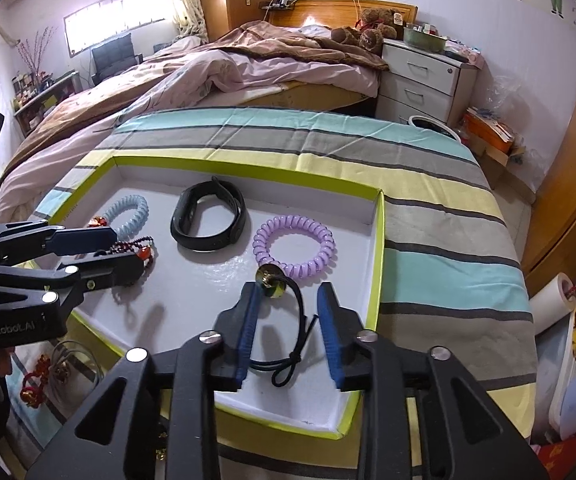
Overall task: Organize jewelry
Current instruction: 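Move the right tool to the gold-and-black brooch and close on it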
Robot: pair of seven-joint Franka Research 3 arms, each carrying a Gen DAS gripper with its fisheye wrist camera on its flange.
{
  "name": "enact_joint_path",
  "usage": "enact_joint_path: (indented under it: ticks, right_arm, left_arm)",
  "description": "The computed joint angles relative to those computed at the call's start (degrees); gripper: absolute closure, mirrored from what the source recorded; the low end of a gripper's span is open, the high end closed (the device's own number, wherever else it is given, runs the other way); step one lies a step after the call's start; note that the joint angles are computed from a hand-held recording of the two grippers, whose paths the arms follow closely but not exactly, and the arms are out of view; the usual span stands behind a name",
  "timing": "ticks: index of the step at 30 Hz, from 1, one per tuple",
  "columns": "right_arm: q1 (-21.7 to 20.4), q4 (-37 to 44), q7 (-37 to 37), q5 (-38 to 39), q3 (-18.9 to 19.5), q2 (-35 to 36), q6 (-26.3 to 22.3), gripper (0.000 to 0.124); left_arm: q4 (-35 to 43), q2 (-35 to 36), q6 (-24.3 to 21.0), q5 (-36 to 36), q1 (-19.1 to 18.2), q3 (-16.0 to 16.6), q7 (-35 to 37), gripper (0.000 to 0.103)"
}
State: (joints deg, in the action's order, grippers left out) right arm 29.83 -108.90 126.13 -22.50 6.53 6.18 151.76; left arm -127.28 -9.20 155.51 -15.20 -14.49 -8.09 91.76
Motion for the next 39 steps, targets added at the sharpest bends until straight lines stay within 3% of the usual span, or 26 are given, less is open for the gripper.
enact_joint_path:
  ticks: [14,21,25,33,39]
  right_arm:
    - [-0.6,-5.7,6.0,-3.9,1.9,-5.5,4.0,0.092]
    - [-2.1,-11.3,4.5,-0.3,4.4,-9.8,8.8,0.092]
    - [-2.4,-15.0,0.8,4.7,5.6,-11.6,12.1,0.092]
    - [-0.8,-16.7,-9.5,17.4,5.9,-10.9,12.8,0.092]
    - [-0.4,-15.6,-13.8,21.5,5.9,-9.6,11.4,0.092]
  left_arm:
    - [-8.3,-10.2,3.7,-1.1,-2.9,2.8,-0.3,0.052]
    - [-15.5,-18.5,5.6,-0.2,-5.4,5.3,-2.7,0.052]
    - [-19.2,-22.6,5.9,1.6,-5.8,5.9,-5.3,0.052]
    - [-25.9,-29.5,5.1,4.7,-6.5,8.0,-9.2,0.052]
    - [-28.7,-31.7,4.7,5.4,-7.1,9.9,-10.5,0.052]
